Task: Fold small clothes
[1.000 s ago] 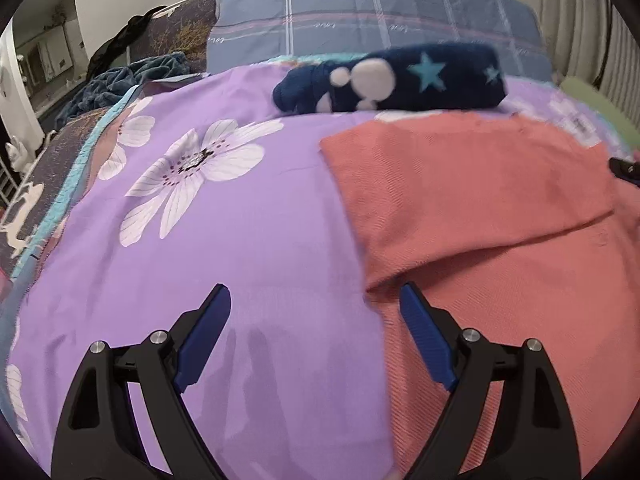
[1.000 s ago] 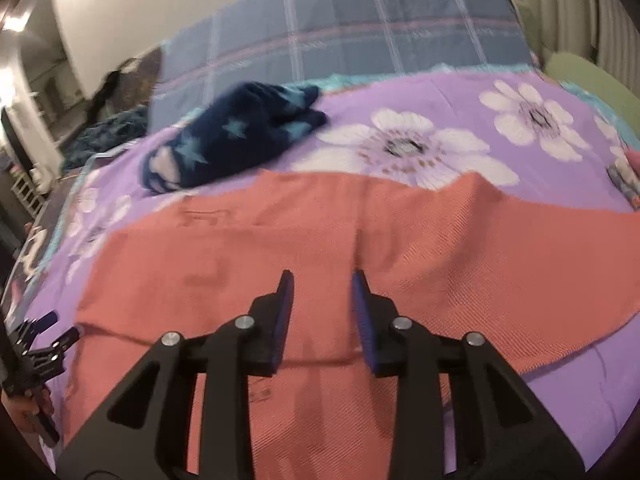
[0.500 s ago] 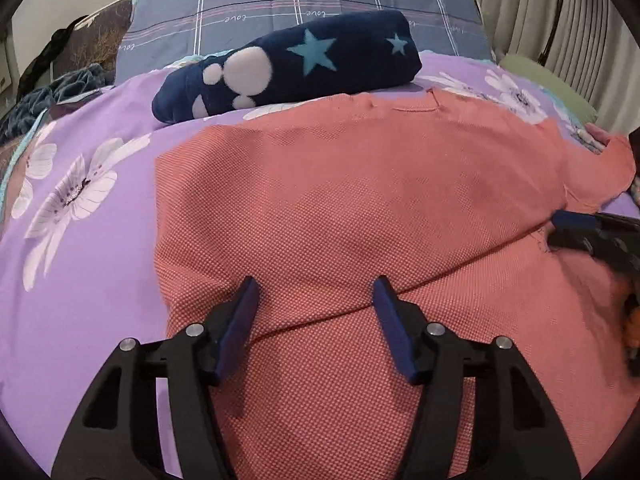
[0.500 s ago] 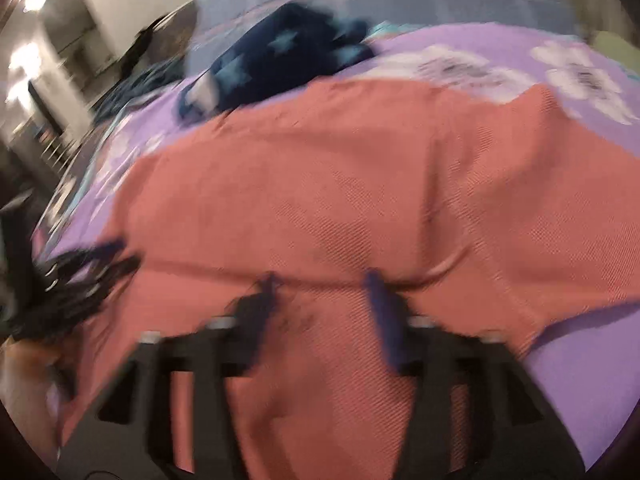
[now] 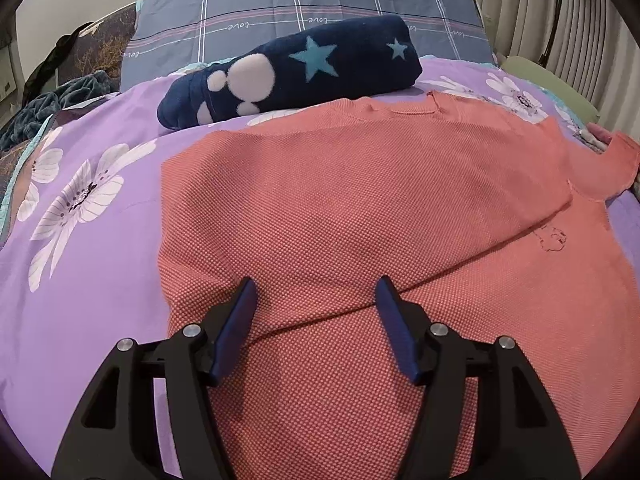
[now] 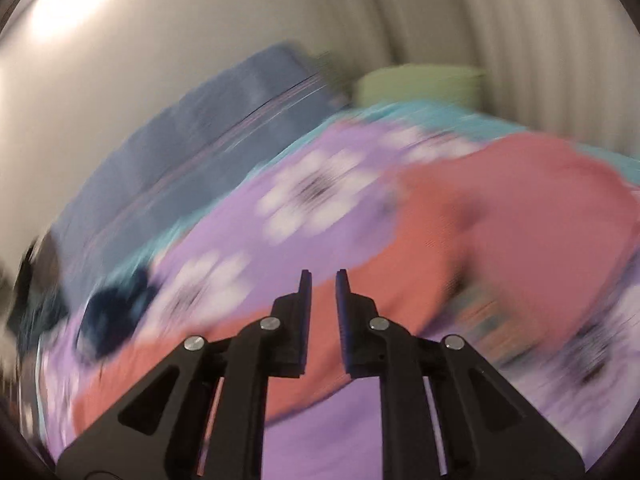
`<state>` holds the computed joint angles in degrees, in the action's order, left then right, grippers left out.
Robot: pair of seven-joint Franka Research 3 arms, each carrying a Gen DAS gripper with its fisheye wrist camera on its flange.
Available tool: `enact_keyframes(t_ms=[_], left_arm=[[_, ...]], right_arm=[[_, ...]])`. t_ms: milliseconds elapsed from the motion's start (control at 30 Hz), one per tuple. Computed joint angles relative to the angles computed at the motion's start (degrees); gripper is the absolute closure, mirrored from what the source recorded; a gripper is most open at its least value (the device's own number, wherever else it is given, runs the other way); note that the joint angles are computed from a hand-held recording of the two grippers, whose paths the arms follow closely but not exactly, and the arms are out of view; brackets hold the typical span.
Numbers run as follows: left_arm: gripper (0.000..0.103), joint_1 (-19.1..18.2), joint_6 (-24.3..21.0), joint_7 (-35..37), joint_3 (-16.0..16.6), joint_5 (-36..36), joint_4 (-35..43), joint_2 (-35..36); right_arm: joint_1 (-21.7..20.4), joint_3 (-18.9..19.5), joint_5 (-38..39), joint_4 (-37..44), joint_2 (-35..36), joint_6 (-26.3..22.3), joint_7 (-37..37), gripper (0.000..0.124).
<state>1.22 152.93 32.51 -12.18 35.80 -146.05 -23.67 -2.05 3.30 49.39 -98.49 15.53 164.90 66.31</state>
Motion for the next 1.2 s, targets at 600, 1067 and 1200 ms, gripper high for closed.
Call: enact_keyframes(t_ms=[600,1067,1200], left_arm=[[0.037,0.07,0.56,-0.01,0.17,-0.27,-0.42,-0.3],[0.036,-0.4,3.64,1.21,1.5,-2.36,-1.82,-1.76],[0.036,-7.13,14.61,7.98,8.72,-13.09,-4.47,-2.44]], right_arm=[[-9.95,11.68,12.36,12.09,7.52,-14.66,-12.78,0.119],[5.74,16.08,15.99,3.88,2.91,-39.08,-23.61,0.119],[8.94,13.01,14.28,0.74,1.65,-37.93,-24.97,0.119]])
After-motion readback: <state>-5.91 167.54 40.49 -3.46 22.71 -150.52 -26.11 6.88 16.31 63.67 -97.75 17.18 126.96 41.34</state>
